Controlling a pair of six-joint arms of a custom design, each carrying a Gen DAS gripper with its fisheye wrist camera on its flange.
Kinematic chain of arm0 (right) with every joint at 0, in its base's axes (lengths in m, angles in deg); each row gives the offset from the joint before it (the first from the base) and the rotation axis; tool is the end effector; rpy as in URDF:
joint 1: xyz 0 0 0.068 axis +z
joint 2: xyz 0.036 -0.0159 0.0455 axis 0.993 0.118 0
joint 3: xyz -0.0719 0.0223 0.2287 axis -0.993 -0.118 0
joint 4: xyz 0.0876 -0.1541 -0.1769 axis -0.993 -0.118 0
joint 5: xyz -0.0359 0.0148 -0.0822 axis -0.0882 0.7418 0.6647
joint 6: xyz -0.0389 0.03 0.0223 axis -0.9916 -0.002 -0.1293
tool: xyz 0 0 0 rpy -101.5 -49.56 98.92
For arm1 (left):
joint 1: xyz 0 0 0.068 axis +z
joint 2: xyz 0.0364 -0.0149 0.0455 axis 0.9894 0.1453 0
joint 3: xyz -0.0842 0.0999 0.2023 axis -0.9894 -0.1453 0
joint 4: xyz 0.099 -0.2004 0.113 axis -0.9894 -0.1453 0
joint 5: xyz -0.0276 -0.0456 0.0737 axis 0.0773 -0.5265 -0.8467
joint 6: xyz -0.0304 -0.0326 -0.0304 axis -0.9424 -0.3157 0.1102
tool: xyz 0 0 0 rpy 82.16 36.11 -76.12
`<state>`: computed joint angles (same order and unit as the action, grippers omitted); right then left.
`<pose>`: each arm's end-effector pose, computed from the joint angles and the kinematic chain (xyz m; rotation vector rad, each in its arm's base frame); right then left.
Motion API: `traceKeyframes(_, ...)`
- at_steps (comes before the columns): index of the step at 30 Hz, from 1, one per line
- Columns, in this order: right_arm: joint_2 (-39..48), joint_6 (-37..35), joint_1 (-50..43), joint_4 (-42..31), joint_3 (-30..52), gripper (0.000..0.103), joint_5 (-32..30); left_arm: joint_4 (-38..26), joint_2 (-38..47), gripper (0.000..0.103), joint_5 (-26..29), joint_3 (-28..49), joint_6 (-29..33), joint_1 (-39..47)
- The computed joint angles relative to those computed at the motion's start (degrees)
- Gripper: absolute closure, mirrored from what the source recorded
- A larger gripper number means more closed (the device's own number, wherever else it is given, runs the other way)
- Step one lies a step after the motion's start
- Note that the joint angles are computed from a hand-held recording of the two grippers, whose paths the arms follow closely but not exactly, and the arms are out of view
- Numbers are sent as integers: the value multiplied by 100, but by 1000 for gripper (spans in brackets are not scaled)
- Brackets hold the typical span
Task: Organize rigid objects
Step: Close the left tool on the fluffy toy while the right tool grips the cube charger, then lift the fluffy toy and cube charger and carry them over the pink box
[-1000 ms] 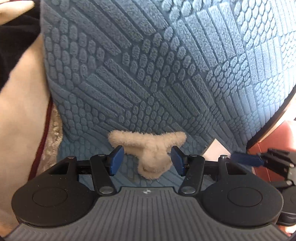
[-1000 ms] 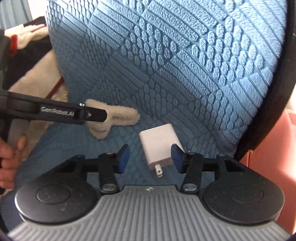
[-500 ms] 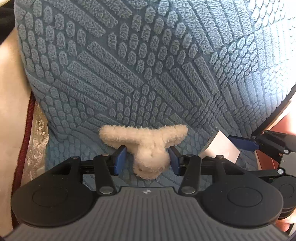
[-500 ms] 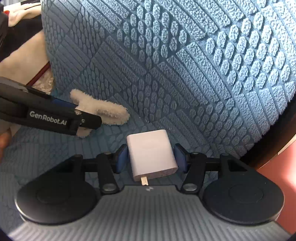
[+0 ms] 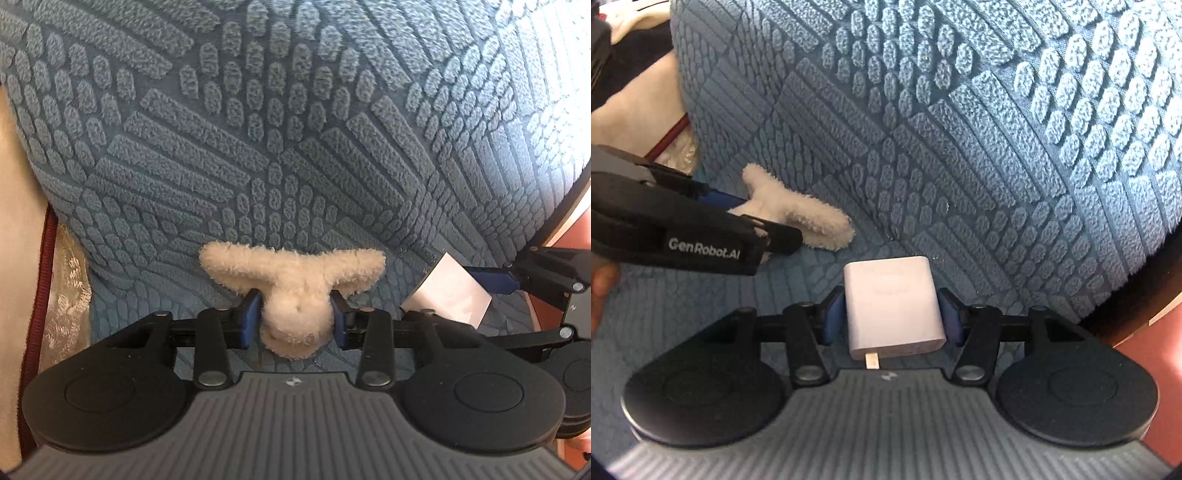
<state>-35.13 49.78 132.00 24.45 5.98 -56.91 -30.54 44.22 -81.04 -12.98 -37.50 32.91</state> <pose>0.1067 0.1006 0.1594 -0.0466 2.5692 0.0162 0.2346 -0.2646 0.1280 0.7193 2.4795 -0.3675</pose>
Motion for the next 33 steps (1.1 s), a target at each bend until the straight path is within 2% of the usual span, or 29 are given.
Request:
traceKeyframes(5, 515, 16, 52, -232, 450, 49, -10, -59, 204, 64, -297, 207, 60, -364)
traceKeyframes(9, 655, 155, 197, -302, 560, 49, 2, -68, 254, 66, -282, 269, -68, -405)
traceKeyframes(20, 116, 918, 828, -1239, 941, 49, 268, -55, -353, 67, -35, -23, -121, -297)
traceKeyframes(28, 55, 1605, 1453, -2089, 1590, 49, 611, -213, -1513, 67, -2, -729, -532, -379)
traceKeyframes(33, 222, 2888, 2586, -3033, 2005, 49, 1207, -719, -2696, 67, -334, -1307, -958, -738)
